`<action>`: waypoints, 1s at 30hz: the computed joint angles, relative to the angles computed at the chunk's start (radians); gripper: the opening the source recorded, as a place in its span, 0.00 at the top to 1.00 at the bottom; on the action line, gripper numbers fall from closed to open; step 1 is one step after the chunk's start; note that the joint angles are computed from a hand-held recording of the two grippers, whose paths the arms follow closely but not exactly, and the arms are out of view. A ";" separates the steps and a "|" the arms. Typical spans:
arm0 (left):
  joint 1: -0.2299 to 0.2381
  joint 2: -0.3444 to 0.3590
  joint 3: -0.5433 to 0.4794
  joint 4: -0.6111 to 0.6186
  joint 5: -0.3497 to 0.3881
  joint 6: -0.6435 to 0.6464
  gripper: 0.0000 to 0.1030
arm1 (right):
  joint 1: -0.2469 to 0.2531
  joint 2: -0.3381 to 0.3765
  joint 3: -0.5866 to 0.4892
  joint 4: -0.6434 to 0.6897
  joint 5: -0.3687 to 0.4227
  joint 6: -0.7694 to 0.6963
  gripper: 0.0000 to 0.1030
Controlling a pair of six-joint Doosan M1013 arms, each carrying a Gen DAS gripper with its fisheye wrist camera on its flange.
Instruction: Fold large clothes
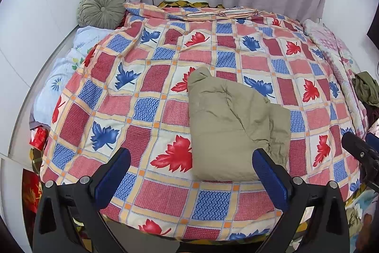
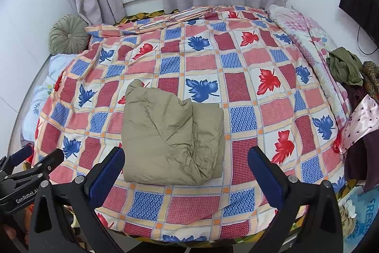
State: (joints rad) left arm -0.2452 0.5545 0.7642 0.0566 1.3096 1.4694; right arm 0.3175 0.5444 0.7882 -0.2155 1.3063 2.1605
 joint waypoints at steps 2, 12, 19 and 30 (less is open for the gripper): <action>0.000 0.001 -0.001 0.000 0.000 0.000 0.00 | 0.001 0.000 0.001 -0.001 -0.001 0.001 0.00; -0.001 0.007 -0.015 0.003 0.012 -0.001 0.00 | 0.001 0.001 -0.001 -0.001 0.001 0.002 0.00; 0.000 0.012 -0.022 0.003 0.016 0.001 0.00 | 0.001 0.002 -0.004 0.002 0.005 0.001 0.00; 0.001 0.015 -0.030 0.003 0.021 0.002 0.00 | 0.002 0.004 -0.010 0.003 0.008 0.002 0.00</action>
